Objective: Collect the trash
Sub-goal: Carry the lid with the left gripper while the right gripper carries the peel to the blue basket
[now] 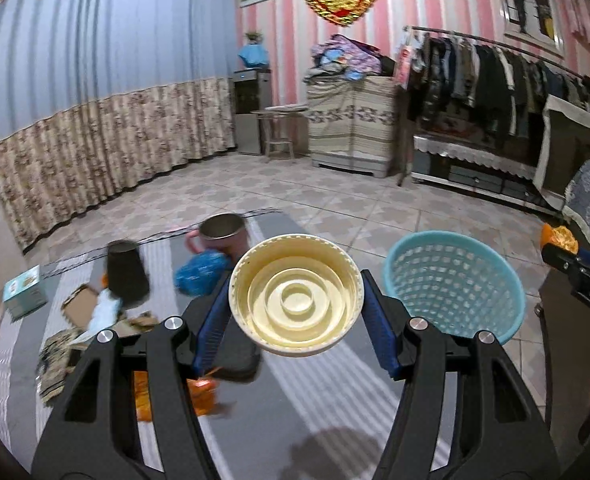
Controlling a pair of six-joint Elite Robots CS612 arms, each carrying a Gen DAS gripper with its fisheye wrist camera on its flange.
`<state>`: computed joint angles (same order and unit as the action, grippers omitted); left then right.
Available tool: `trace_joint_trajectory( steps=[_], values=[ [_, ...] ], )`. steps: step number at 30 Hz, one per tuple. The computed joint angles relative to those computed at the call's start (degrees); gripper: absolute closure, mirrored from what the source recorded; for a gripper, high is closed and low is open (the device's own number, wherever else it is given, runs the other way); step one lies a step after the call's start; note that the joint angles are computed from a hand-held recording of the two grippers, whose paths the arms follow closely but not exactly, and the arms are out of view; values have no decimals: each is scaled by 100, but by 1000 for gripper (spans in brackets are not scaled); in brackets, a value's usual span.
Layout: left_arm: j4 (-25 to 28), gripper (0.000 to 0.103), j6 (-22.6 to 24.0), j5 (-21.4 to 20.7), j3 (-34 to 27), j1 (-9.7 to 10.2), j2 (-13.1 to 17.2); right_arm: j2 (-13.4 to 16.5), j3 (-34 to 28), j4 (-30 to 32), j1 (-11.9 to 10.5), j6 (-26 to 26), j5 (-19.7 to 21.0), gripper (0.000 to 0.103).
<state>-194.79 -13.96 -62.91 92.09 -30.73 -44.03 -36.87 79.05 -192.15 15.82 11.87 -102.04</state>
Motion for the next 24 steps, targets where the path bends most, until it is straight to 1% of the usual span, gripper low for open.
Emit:
trace_joint_trajectory(
  steps=[8, 12, 15, 18, 24],
  values=[
    [249, 43, 205, -614, -754, 6, 416, 140, -171, 62, -158, 87, -4, 63],
    [400, 43, 297, -892, -1218, 20, 708, 267, -335, 170, -227, 195, 85, 63],
    [598, 43, 382, -1001, -1590, 19, 940, 352, -434, 177, -245, 188, 41, 63],
    [894, 43, 438, -1142, -1909, 13, 1119, 467, -601, 350, -265, 191, 24, 63],
    [1491, 42, 593, -1364, -2498, 10, 1445, 551, -711, 591, -315, 367, 77, 63]
  ],
)
